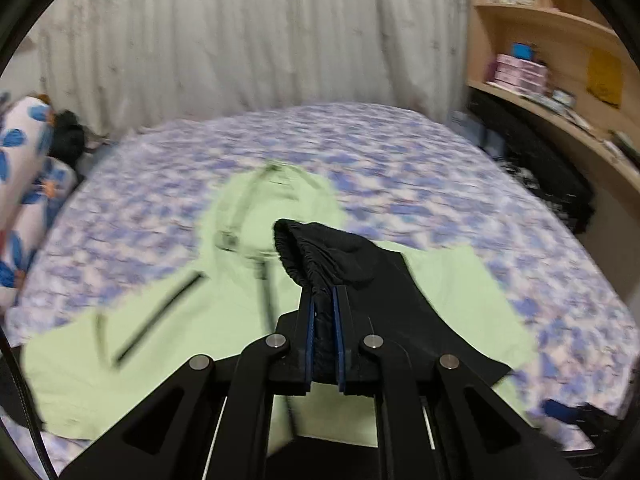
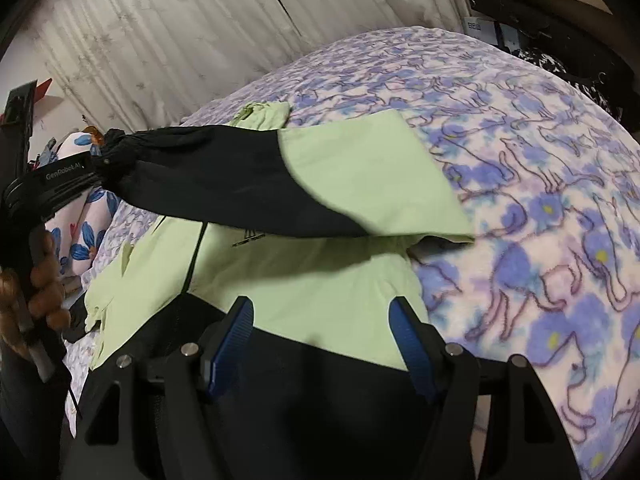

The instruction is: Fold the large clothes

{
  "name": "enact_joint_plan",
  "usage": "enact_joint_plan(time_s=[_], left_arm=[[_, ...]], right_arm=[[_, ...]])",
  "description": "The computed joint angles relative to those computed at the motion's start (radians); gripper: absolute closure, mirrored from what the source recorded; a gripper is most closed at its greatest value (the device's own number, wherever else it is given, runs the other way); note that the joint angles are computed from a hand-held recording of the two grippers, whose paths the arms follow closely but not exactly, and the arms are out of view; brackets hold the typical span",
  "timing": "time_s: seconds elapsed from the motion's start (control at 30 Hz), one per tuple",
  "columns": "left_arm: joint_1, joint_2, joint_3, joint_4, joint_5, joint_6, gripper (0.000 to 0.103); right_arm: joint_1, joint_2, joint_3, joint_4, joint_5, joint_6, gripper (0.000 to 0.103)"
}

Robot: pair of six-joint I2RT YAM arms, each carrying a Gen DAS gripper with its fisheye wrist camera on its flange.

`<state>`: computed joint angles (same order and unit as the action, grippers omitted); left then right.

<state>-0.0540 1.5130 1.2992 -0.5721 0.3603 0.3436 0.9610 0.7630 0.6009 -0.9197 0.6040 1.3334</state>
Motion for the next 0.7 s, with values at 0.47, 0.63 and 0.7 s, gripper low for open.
enact_joint_plan(time_s=[0.47,0.63,0.7], left_arm=[[0.247,0.619,0.353,-0.203,0.016,-0.022,0.052],[0.244,0.654,0.381,-0.21,0.044,-0.026,0.034],[0.222,0.655,0.371,-0.194,0.027,-0.008,0.034]], right_arm=[[-0.123,0.045,-0.003,0.083,-0.156,-0.117,0.033],[-0.356,-0.025,0.002,0.15,-0.293,-0.294,0.033],[-0.51,-0.008,0.012,0.184,-0.37,-0.396,0.033]])
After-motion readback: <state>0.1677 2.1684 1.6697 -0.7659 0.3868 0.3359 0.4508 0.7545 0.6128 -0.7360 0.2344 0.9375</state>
